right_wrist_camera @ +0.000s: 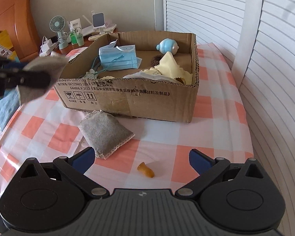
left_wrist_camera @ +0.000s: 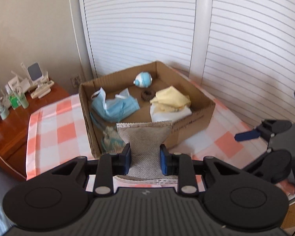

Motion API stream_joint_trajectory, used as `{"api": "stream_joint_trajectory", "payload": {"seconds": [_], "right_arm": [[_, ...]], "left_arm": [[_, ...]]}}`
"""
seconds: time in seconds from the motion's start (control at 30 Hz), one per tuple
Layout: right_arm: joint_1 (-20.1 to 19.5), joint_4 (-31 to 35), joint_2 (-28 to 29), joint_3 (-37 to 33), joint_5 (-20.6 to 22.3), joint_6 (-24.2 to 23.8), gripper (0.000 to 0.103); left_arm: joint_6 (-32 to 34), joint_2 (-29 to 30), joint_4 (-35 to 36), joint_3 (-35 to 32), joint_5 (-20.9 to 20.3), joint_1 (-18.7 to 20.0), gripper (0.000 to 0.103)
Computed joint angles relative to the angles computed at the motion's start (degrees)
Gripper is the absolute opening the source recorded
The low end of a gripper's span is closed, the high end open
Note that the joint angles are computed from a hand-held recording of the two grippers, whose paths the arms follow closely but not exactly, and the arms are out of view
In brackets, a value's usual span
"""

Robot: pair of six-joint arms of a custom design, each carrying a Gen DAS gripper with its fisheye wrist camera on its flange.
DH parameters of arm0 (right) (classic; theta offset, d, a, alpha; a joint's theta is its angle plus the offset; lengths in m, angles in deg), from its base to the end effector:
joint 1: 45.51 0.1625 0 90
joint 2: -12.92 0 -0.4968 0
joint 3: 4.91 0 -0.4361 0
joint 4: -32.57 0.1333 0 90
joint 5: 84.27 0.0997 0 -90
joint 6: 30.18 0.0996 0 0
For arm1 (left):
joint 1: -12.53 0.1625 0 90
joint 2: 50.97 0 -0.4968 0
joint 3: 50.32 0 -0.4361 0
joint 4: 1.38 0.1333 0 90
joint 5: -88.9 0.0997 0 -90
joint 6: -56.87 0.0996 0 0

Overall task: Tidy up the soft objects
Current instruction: 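Carry the grey sachet into the box and open the left tool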

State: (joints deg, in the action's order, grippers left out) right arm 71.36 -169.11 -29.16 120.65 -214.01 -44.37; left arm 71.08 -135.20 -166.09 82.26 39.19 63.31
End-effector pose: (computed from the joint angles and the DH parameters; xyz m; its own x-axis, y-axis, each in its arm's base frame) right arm 0.3072 -0.4523 0.0418 -0.6997 -0.2684 0.6621 -0.5878 0.7430 -0.3200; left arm -0.1395 -0.4836 0.3071 -0.6098 0.4223 -0.6707 0.7388 0.6091 -0.2882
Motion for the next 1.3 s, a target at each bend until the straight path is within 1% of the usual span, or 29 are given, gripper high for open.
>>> {"api": "stream_joint_trajectory", "payload": {"seconds": [0.1, 0.17, 0.2, 0.23, 0.27, 0.3, 0.33, 0.47, 0.57, 0.67, 0.73, 0.83, 0.9, 0.97, 1.03, 1.1, 1.13, 1.2, 1.3], "right_arm": [[0.16, -1.32, 0.33, 0.20, -0.37, 0.01, 0.103], [0.32, -1.70, 0.55, 0.10, -1.16, 0.24, 0.103], [0.41, -1.94, 0.64, 0.05, -1.67, 0.53, 0.103], [0.50, -2.11, 0.67, 0.02, -2.07, 0.66, 0.103], [0.60, -2.22, 0.64, 0.08, -2.17, 0.66, 0.103], [0.70, -2.46, 0.59, 0.23, -2.20, 0.60, 0.103], [0.82, -2.74, 0.58, 0.37, -2.30, 0.49, 0.103], [1.20, -3.70, 0.64, 0.83, -2.64, -0.01, 0.103], [1.40, -4.61, 0.80, 1.16, -3.00, 0.31, 0.103], [1.66, -6.03, 1.25, 1.61, -4.27, -0.13, 0.103], [1.58, -7.40, 1.51, 2.20, -4.67, -0.84, 0.103], [1.19, -8.39, 2.08, 2.89, -5.74, -0.61, 0.103], [0.62, -8.43, 2.50, 3.43, -5.80, -0.28, 0.103], [0.13, -8.28, 3.32, 3.70, -6.32, 0.07, 0.103], [-0.05, -8.05, 4.49, 3.52, -7.96, 0.32, 0.103], [-0.03, -9.67, 5.79, 3.37, -9.09, -1.52, 0.103], [0.03, -10.89, 6.27, 3.36, -9.26, -2.60, 0.103], [-0.11, -10.39, 6.02, 3.38, -8.96, -2.12, 0.103], [-0.35, -10.33, 5.81, 3.47, -8.45, -2.58, 0.103]], "left_arm": [[4.12, 4.77, -6.10, -3.44, -0.03, 0.53, 0.029], [5.58, 8.22, -10.96, -5.47, 0.29, 1.33, 0.037], [6.28, 9.96, -12.60, -6.58, 0.97, 1.73, 0.059], [6.09, 11.24, -13.44, -7.39, 1.86, 2.00, 0.084], [6.18, 12.03, -14.42, -7.72, 2.23, 2.19, 0.092], [6.59, 12.56, -16.16, -7.60, 2.21, 2.37, 0.094], [6.35, 12.62, -16.68, -7.33, 2.31, 2.41, 0.094], [2.80, 10.22, -12.80, -5.58, 2.22, 1.83, 0.094], [0.41, 7.70, -10.73, -3.11, 2.96, 0.33, 0.096], [-1.18, 5.39, -10.06, -0.81, 3.58, -0.91, 0.098], [-1.98, 3.94, -10.60, 0.89, 4.32, -1.83, 0.101], [-3.96, 1.96, -10.58, 3.37, 5.52, -2.79, 0.102], [-5.39, 0.84, -10.82, 5.11, 5.39, -2.93, 0.102], [-7.01, 0.05, -10.01, 6.34, 4.37, -2.48, 0.102], [-8.54, -0.14, -8.61, 7.19, 3.39, -1.64, 0.102], [-10.12, 0.20, -6.82, 7.44, 2.69, -0.80, 0.102], [-10.29, 0.46, -6.30, 7.52, 2.05, -0.35, 0.102], [-9.58, 1.51, -6.07, 7.57, 0.92, 0.61, 0.102], [-8.81, 3.75, -6.51, 7.46, 1.08, 1.79, 0.102]]}}
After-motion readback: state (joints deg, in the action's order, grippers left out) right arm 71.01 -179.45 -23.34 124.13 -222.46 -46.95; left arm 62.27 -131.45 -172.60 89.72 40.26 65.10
